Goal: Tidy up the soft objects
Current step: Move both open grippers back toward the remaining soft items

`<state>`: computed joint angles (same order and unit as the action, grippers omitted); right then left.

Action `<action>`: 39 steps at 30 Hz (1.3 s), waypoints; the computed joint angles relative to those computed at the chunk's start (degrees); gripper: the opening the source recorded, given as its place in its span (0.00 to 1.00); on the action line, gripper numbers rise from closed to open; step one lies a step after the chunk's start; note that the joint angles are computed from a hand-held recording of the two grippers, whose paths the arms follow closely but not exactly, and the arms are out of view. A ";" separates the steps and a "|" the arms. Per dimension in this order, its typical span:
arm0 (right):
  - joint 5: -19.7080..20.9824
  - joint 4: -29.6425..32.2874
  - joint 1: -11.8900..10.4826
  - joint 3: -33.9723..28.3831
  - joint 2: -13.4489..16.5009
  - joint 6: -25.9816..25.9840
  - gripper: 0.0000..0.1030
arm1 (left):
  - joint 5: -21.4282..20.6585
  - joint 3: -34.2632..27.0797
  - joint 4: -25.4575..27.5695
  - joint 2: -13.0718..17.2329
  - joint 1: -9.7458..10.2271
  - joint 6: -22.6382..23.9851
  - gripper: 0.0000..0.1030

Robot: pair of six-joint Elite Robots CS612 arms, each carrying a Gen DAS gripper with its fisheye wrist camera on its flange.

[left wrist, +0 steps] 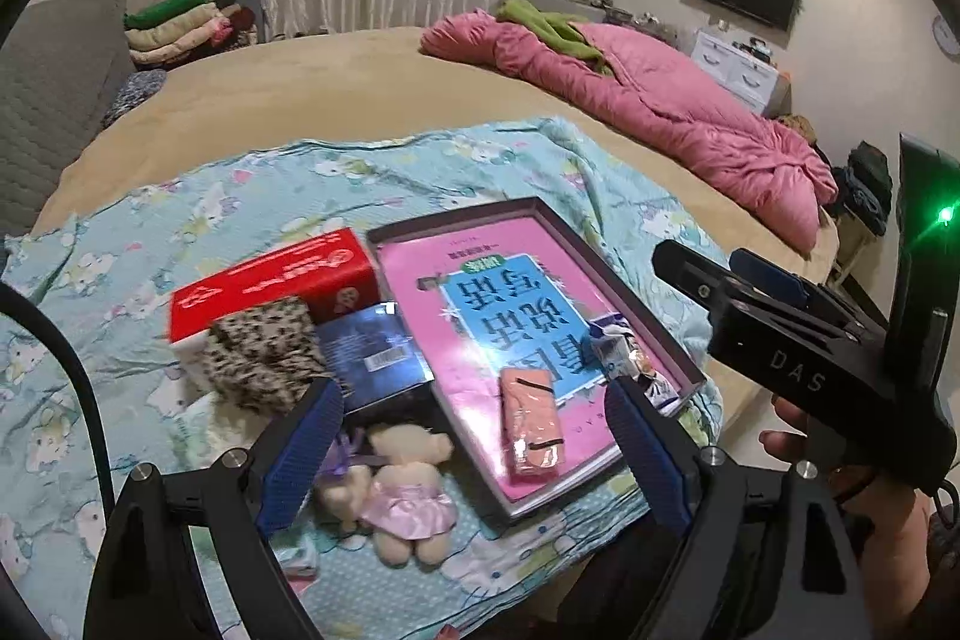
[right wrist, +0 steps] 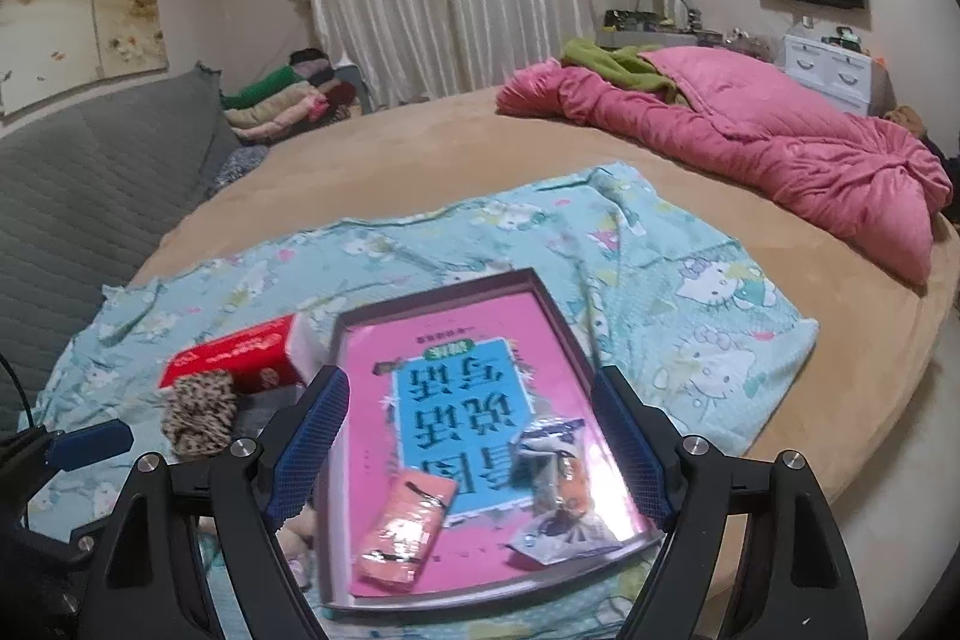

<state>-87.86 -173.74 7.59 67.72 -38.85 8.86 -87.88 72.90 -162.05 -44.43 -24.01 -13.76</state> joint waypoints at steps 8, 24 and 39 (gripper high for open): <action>1.93 1.31 1.17 -0.59 -0.32 -0.96 0.82 | 1.04 3.70 -2.18 -2.18 1.94 -3.07 0.86; 7.77 2.36 3.37 -1.20 -0.59 -5.72 0.82 | 3.60 8.46 -5.65 -4.61 6.83 -12.08 0.86; 11.08 5.45 4.99 -2.84 0.26 -9.85 0.82 | 2.81 11.55 -5.58 -5.12 8.80 -15.38 0.86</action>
